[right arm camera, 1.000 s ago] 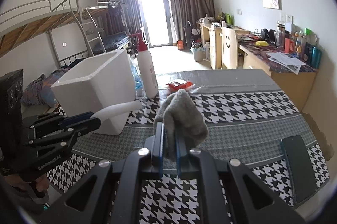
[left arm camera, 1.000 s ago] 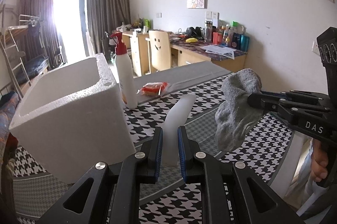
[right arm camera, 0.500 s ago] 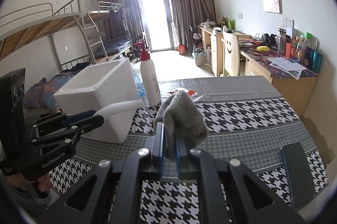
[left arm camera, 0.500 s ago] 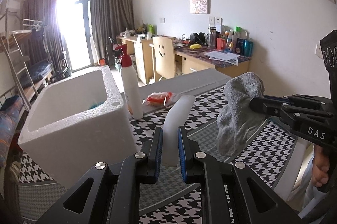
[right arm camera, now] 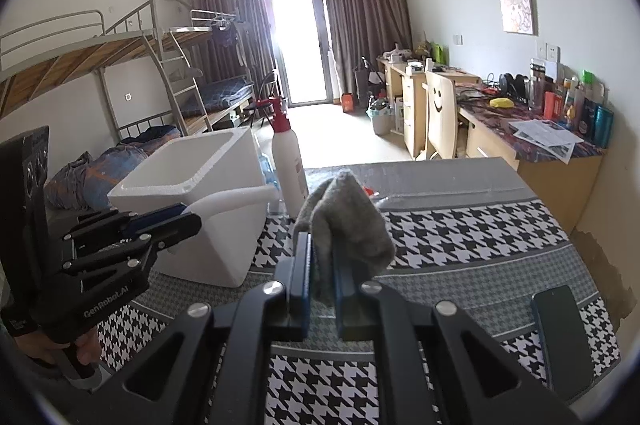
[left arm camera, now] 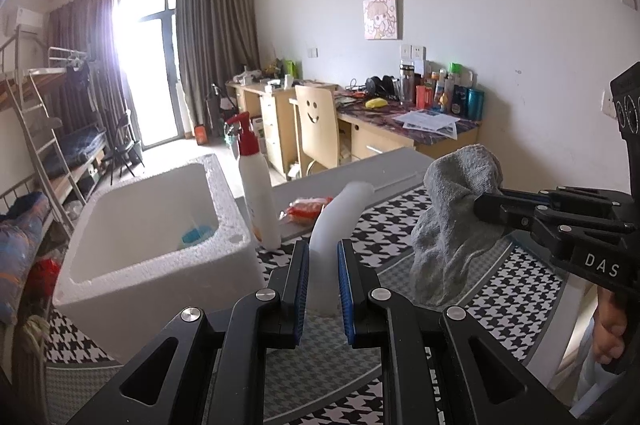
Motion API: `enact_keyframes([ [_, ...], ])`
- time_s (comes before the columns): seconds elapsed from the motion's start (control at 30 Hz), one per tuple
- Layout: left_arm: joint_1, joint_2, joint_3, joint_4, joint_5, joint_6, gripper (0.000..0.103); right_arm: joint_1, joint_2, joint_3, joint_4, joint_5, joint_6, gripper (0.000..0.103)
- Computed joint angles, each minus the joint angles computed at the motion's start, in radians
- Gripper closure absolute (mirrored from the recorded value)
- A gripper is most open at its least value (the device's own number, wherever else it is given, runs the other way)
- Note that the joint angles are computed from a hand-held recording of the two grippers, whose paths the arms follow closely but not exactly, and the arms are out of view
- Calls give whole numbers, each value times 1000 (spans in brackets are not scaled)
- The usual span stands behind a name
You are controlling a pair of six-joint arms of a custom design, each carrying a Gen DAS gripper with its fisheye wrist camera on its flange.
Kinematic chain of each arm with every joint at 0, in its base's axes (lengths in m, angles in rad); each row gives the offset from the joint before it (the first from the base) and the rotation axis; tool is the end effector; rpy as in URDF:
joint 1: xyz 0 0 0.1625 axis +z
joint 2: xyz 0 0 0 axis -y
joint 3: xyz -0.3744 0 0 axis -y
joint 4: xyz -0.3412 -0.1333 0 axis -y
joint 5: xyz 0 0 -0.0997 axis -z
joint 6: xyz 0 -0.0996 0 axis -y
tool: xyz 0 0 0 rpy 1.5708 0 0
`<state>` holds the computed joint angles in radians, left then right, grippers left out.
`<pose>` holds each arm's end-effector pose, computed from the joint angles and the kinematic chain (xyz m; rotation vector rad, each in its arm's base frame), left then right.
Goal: Organize soft objects
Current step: 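Carry the foam roll and sock in both tools over the white foam box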
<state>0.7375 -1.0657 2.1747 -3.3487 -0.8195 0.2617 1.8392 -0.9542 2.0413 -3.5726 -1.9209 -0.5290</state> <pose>-0.2026 -0.4560 0.1894 0.9673 2.2176 -1.0657 0.2309 -0.4656 0.1878 0.7561 -2.3451 1.1414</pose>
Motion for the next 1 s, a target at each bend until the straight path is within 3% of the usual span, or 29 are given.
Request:
enact_keyframes([
  [0.53, -3, -21, -52, -28, 15, 41, 87, 42, 29, -93, 44, 15, -20, 91],
  [1.0, 18, -21, -106, -82, 95, 68, 87, 66, 63, -181, 120, 56, -33, 91],
])
